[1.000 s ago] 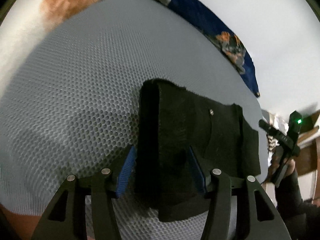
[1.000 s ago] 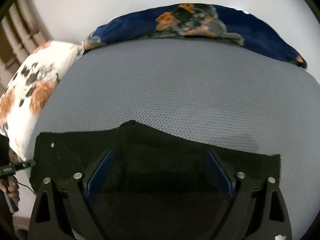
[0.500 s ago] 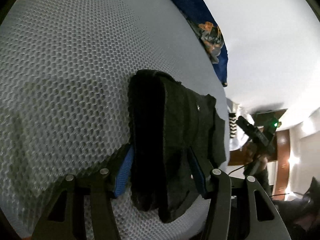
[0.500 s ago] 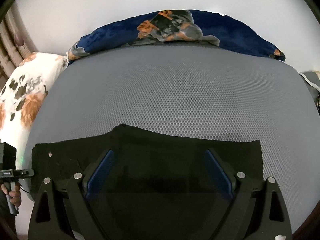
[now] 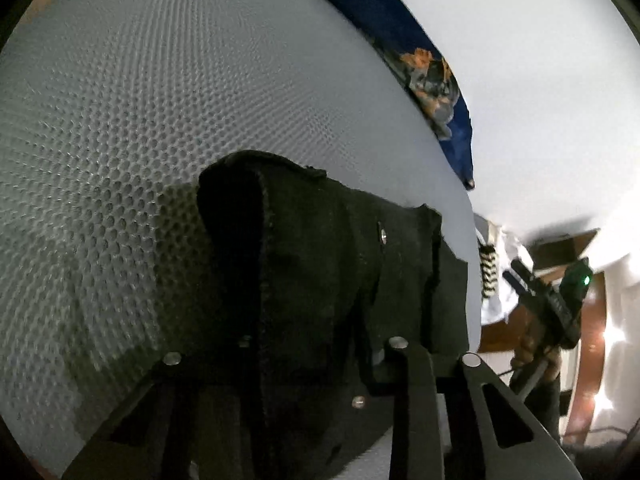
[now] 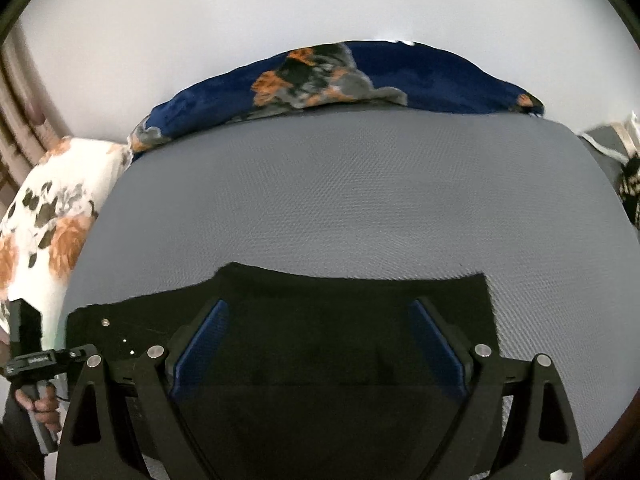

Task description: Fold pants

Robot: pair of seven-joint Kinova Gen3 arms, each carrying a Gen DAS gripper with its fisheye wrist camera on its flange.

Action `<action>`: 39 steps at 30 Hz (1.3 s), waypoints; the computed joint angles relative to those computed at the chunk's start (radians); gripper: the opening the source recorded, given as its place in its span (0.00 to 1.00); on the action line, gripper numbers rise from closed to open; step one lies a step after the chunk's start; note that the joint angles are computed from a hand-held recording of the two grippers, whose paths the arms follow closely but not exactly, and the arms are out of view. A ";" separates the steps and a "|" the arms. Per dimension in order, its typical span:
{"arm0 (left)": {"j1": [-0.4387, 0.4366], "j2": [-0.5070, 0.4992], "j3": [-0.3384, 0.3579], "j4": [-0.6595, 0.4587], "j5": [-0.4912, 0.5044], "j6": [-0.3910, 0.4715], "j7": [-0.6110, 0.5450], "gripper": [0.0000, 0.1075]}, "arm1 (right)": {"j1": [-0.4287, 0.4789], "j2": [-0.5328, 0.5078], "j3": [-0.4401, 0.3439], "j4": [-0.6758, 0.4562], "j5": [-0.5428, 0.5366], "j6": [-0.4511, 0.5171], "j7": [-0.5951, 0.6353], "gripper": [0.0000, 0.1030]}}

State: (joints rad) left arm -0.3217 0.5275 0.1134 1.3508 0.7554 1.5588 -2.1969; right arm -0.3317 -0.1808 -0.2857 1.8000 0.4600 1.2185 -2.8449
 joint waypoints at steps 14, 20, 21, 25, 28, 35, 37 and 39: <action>0.140 -0.260 0.003 0.074 0.178 -0.053 0.285 0.23 | 0.136 -0.330 0.037 0.244 -0.121 -0.120 0.048 0.88; 0.324 -0.279 0.054 0.071 0.180 -0.169 0.384 0.23 | 0.201 -0.443 0.105 0.322 -0.186 -0.159 0.120 0.88; 0.354 -0.276 0.062 0.070 0.170 -0.192 0.402 0.23 | 0.212 -0.457 0.112 0.326 -0.193 -0.152 0.137 0.88; 0.482 -0.262 0.093 0.065 0.076 -0.293 0.461 0.22 | 0.268 -0.516 0.122 0.344 -0.210 -0.152 0.186 0.88; 0.546 -0.262 0.104 0.081 -0.002 -0.356 0.478 0.23 | 0.310 -0.554 0.147 0.357 -0.232 -0.170 0.216 0.88; 0.620 -0.268 0.117 0.124 -0.128 -0.437 0.502 0.24 | 0.399 -0.556 0.125 0.344 -0.275 -0.177 0.308 0.88; 0.622 -0.275 0.117 0.131 -0.134 -0.440 0.492 0.34 | 0.419 -0.555 0.115 0.341 -0.287 -0.183 0.329 0.88; 0.591 -0.282 0.128 0.146 -0.082 -0.432 0.433 0.57 | 0.437 -0.554 0.105 0.339 -0.296 -0.183 0.346 0.88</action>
State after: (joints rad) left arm 0.2693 0.2457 0.2414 1.4970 0.6730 1.1268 -1.7637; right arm 0.1051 -0.7348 -0.1807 2.1388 0.1642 1.0355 -2.4993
